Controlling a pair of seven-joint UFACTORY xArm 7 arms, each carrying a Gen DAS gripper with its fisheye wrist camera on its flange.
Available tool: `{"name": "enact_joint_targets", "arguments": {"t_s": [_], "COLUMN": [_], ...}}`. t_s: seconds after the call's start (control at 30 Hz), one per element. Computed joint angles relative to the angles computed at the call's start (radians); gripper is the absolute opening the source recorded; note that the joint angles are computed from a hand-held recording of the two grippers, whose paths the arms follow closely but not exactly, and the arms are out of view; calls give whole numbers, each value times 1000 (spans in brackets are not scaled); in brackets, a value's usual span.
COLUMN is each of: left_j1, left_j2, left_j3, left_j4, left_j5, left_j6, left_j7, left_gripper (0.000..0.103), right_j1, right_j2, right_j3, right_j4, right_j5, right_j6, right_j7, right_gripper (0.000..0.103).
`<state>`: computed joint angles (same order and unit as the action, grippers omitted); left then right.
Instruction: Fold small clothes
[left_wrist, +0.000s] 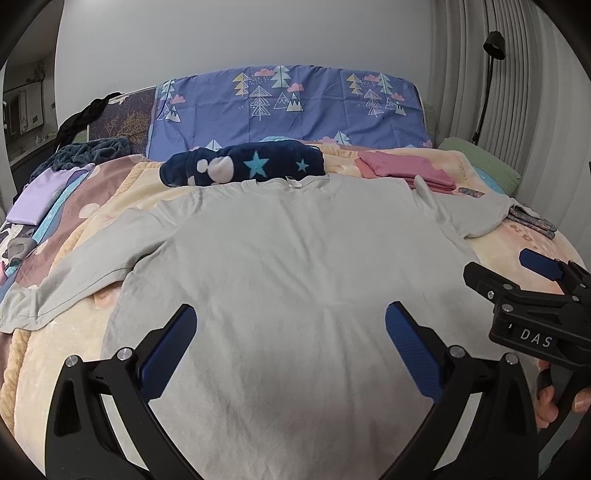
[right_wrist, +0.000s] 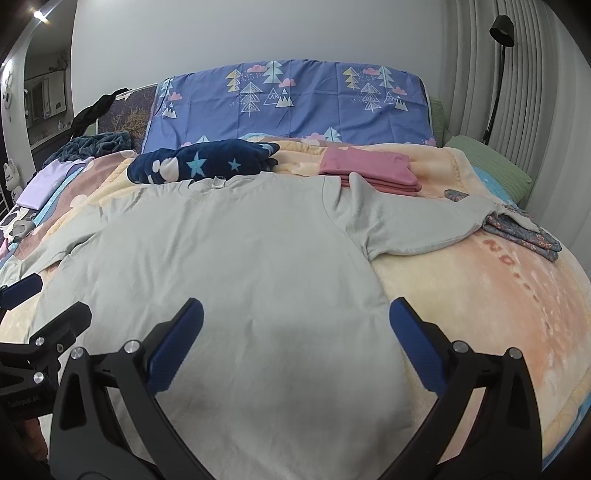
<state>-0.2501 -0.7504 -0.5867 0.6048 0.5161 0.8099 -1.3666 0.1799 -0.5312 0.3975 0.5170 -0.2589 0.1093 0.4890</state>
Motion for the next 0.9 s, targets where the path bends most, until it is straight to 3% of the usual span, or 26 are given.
{"name": "enact_joint_targets", "arguments": {"t_s": [0.23, 0.47, 0.57, 0.7, 0.9], "left_j1": [-8, 2, -1, -41, -58], "left_j2": [-17, -62, -66, -92, -253], "left_j3": [14, 14, 30, 117, 203], "left_j4": [-25, -72, -80, -124, -247], "left_j5": [-10, 12, -29, -114, -224], "left_j6": [-44, -128, -129, -174, -235], "left_j7": [8, 8, 15, 59, 108], "left_gripper": [102, 102, 102, 102, 102], "right_j1": [-4, -81, -80, -56, -58], "right_j2": [3, -12, -4, 10, 24], "right_j3": [2, 61, 59, 42, 50], "right_j4": [0, -12, -1, 15, 39], "right_j5": [-3, -31, -32, -36, -55], "right_j6": [-4, -34, -22, -1, 8], "right_j7": [3, 51, 54, 42, 47], "right_gripper": [101, 101, 101, 101, 101]}}
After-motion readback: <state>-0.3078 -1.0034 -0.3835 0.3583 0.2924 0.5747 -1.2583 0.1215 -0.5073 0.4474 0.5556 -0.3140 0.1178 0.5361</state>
